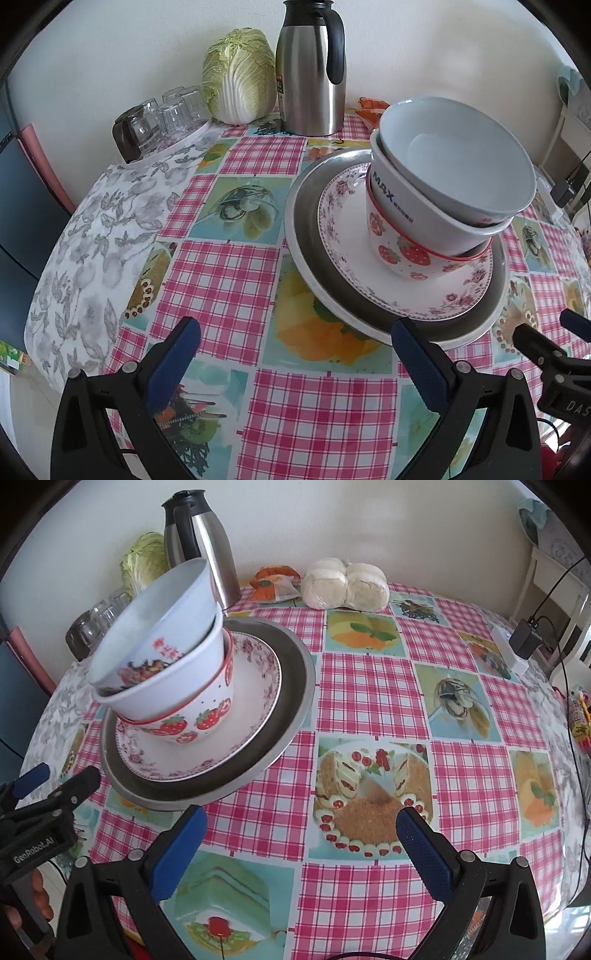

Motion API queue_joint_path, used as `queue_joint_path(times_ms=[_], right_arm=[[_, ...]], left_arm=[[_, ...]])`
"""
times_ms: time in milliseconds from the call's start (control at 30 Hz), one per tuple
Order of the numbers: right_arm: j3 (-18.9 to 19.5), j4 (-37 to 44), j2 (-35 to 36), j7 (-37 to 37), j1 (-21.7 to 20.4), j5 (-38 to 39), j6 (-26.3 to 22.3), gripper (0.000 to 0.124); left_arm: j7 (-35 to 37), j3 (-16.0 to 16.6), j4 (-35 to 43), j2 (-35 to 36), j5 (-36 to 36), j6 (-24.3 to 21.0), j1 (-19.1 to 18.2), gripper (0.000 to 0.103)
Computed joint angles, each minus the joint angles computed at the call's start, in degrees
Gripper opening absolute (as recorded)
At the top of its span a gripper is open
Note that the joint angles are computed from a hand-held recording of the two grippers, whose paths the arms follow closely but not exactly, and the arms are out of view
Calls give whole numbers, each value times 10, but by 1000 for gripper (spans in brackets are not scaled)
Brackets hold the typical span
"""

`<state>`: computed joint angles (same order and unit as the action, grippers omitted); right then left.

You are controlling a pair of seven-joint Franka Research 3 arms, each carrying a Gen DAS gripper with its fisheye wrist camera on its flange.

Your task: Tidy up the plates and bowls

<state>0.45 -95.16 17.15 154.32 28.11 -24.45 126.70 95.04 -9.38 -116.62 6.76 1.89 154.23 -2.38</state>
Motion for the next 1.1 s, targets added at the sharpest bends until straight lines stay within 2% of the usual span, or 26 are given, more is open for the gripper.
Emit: queue_joint_path(times_ms=[233,1100], right_arm=[[0,1,1,-5,-2,4,-5,103],[-1,9,8,-19,-1,8,-22,103]], left_arm=[[20,-3,2,4,-10,-2,2,103],[14,-1,9,11,7,-11,2,103]])
